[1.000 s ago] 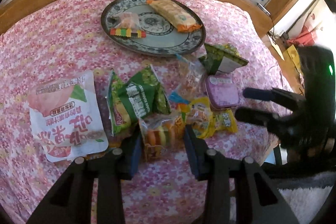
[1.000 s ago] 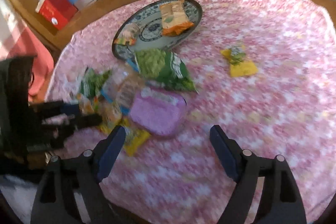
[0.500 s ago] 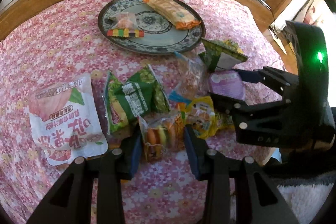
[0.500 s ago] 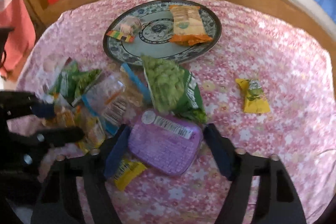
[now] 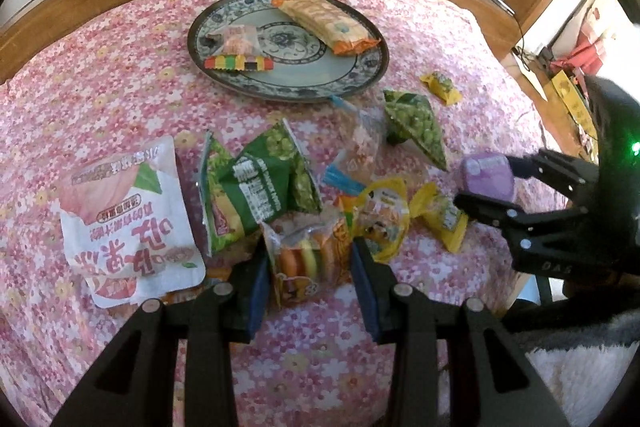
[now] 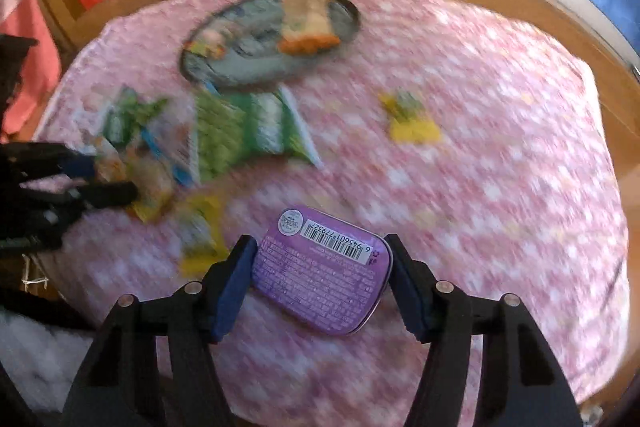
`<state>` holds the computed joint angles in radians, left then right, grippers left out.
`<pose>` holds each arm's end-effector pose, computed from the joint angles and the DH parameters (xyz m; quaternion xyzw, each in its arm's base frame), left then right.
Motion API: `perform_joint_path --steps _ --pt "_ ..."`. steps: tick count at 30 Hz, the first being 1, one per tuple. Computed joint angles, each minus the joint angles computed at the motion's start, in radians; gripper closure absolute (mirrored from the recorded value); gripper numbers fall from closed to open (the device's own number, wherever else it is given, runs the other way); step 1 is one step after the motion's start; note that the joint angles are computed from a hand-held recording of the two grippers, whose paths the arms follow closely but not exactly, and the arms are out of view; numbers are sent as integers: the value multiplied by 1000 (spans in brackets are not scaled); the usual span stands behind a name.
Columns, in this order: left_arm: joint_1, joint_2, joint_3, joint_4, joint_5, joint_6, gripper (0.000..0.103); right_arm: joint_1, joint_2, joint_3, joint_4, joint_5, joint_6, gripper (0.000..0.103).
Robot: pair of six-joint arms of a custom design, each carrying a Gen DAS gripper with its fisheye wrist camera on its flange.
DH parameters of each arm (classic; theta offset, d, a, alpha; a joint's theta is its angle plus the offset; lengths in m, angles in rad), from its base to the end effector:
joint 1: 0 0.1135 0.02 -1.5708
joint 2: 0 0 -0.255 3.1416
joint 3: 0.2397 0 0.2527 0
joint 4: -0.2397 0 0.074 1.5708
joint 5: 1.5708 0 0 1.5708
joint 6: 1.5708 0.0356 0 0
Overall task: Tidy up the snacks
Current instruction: 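Grasp the small gummy-candy pack with left tool while right tool grasps the purple tin, then carry the gummy pack and purple tin onto the plate and release both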
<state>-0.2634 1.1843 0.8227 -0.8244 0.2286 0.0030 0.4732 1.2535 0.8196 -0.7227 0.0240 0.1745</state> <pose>0.2060 -0.0639 0.2182 0.1511 0.9636 -0.1357 0.1738 0.2073 0.1052 0.2067 -0.1432 0.9680 0.0543 0.1987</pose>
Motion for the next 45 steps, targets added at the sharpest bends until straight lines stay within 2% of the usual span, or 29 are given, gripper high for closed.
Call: perform_joint_path --steps 5,12,17,21,26,29,34,38,42,45 --pt "-2 -28 -23 2 -3 -12 64 -2 -23 -39 33 8 -20 37" --pt "-65 -141 0 -44 -88 -5 64 -22 -57 36 -30 -54 -36 38" --pt "-32 -158 81 -109 -54 15 64 -8 -105 128 -93 -57 -48 38" --pt "-15 -113 183 -172 -53 26 64 -3 -102 217 -125 -55 -76 38" --pt "-7 -15 348 -263 -71 31 64 -8 -30 316 -82 -83 -97 38" --pt "-2 23 409 -278 -86 58 64 -8 44 377 -32 -100 -94 38" --pt "22 95 445 -226 -84 63 64 -7 118 432 17 -135 -120 38" --pt "33 184 462 -162 -73 72 64 -1 197 463 54 -118 -170 38" --pt "63 307 517 -145 -23 80 64 -6 322 515 74 -93 -181 38" --pt "56 361 511 -80 -44 117 64 -10 419 556 74 -70 -216 38"
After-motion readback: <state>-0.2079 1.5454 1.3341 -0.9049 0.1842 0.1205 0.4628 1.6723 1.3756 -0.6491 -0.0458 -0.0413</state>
